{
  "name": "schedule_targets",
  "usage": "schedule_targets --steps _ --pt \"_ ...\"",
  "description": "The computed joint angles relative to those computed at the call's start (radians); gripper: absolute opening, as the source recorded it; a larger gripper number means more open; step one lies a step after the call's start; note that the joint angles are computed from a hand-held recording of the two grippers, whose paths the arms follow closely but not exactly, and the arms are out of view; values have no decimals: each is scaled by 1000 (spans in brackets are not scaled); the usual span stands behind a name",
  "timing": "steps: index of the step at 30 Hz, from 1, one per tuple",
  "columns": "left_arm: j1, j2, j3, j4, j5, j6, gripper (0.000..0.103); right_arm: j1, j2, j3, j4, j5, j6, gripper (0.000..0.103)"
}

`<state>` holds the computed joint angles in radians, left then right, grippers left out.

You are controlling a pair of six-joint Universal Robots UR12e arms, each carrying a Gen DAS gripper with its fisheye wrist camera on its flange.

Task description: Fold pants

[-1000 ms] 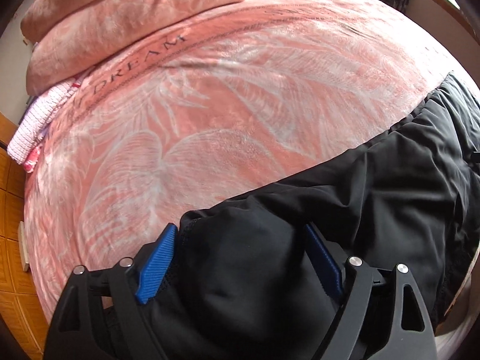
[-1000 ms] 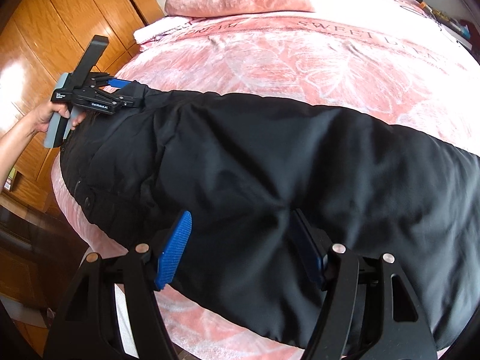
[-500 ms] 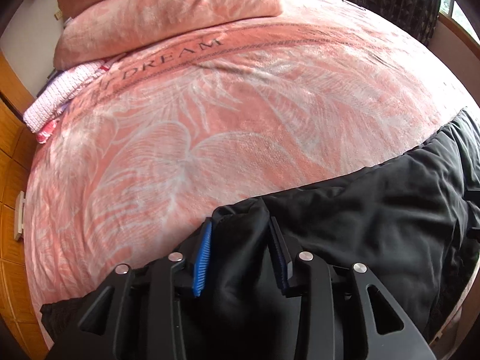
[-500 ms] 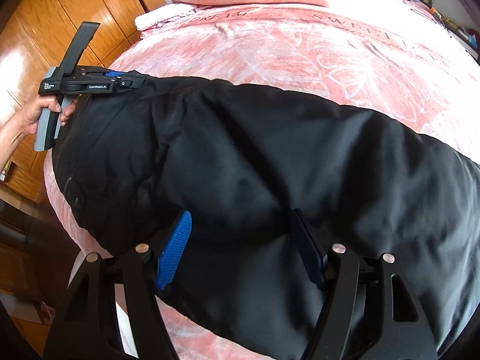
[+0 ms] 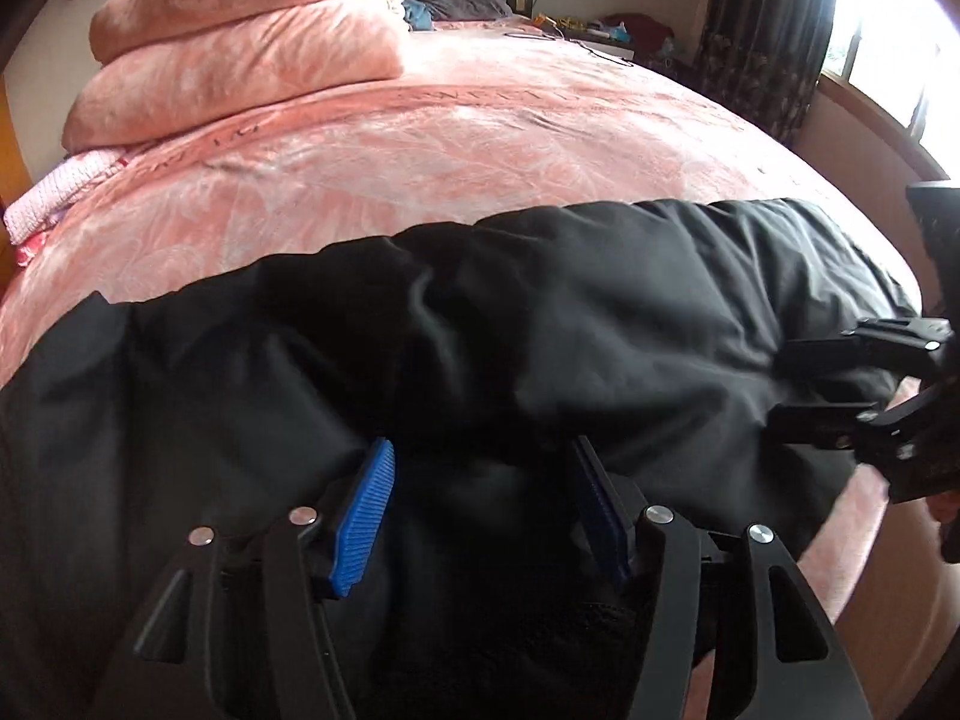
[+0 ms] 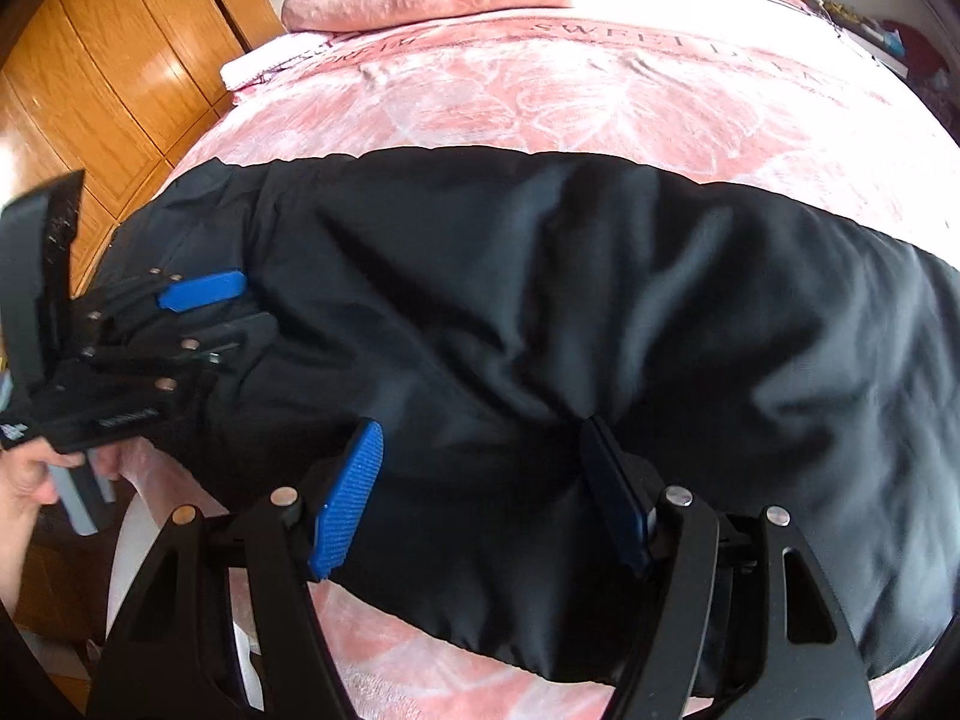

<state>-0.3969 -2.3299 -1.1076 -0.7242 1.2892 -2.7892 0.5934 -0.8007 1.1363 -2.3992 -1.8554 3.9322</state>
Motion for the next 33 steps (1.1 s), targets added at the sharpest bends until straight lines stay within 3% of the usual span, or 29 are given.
schedule_targets --steps 2,4,5,8,12,15,18,20,22,25,29,33 --pt "-3 5 -6 16 16 -25 60 -2 -34 57 -73 17 25 68" --pt "-12 17 -7 9 63 -57 60 2 -77 123 -128 -17 72 68" --pt "-14 28 -16 9 58 -64 61 5 -102 159 -138 -40 102 68" --pt "-24 62 -49 -2 9 -95 74 5 -190 280 -161 -86 209 68" --pt "-61 75 -59 -10 27 -146 75 8 -272 341 30 -188 341 69" --pt "-80 66 -51 4 -12 -257 82 8 -301 380 39 -190 364 70" --pt "-116 46 -37 27 78 -288 82 15 -287 374 36 -193 346 68" --pt "-135 28 -20 -6 144 -299 83 14 -273 365 58 -188 332 68" --pt "-143 19 -24 17 179 -278 86 6 -263 369 72 -159 326 69" --pt "-136 30 -31 6 151 -303 86 5 -280 406 -17 -161 326 68" --pt "-120 54 -53 7 110 -375 86 14 -350 518 -181 -173 432 69" --pt "-127 70 -79 24 127 -348 88 5 -401 634 -359 -75 550 71"
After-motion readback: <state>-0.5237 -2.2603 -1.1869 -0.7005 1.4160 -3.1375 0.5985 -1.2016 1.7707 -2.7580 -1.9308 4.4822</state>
